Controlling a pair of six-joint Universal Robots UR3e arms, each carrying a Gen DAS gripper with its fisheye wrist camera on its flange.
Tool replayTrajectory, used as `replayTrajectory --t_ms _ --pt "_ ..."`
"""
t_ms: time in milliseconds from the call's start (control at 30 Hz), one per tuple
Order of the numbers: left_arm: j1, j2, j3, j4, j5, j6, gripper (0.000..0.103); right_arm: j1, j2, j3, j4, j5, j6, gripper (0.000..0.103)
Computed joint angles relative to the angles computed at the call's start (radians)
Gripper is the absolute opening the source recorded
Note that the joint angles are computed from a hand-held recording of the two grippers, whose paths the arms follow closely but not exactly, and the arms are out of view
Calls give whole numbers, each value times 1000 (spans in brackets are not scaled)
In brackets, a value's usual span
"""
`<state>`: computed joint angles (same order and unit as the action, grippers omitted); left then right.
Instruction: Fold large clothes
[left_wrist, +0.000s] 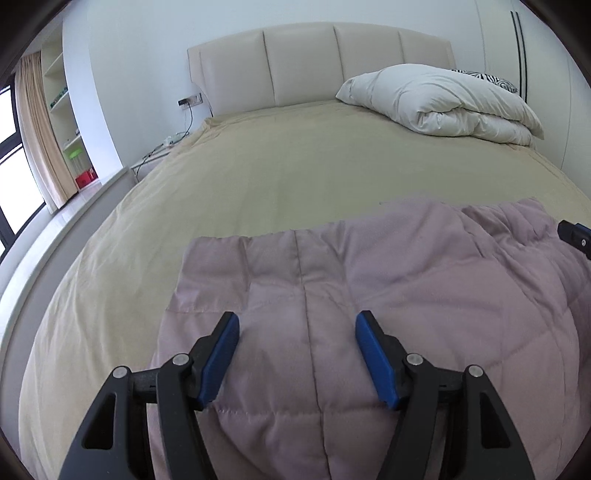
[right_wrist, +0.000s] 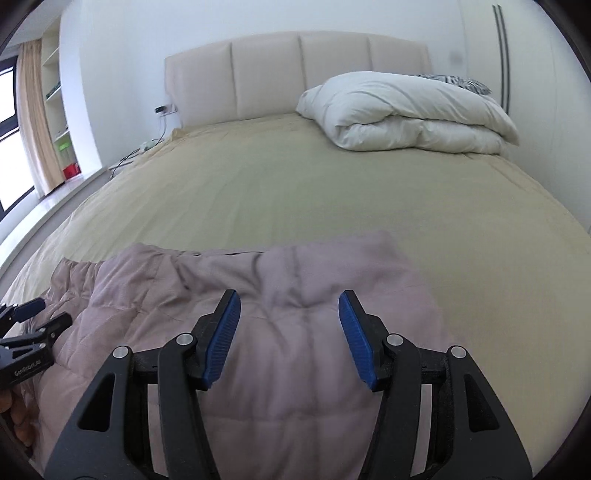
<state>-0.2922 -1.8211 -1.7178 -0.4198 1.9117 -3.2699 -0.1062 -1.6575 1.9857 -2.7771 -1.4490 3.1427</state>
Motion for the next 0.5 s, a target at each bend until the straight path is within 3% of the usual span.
replayTrajectory --t_ms 100,167,233,333,500 --pt "17 9 -34 12 -7 -10 85 -105 -29 14 177 4 -72 55" --pt "61 7 -53 21 -71 -42 94 -229 -67 119 147 156 -148 55" --pt "62 -14 -62 62 -70 -50 96 -270 -73 183 79 198 -169 55" --pt "23 -55 -51 97 -10 -46 96 -232 -16 193 -17 139 -147 55" --pt "45 -85 -45 122 -53 -52 96 -246 30 198 -71 158 -140 55"
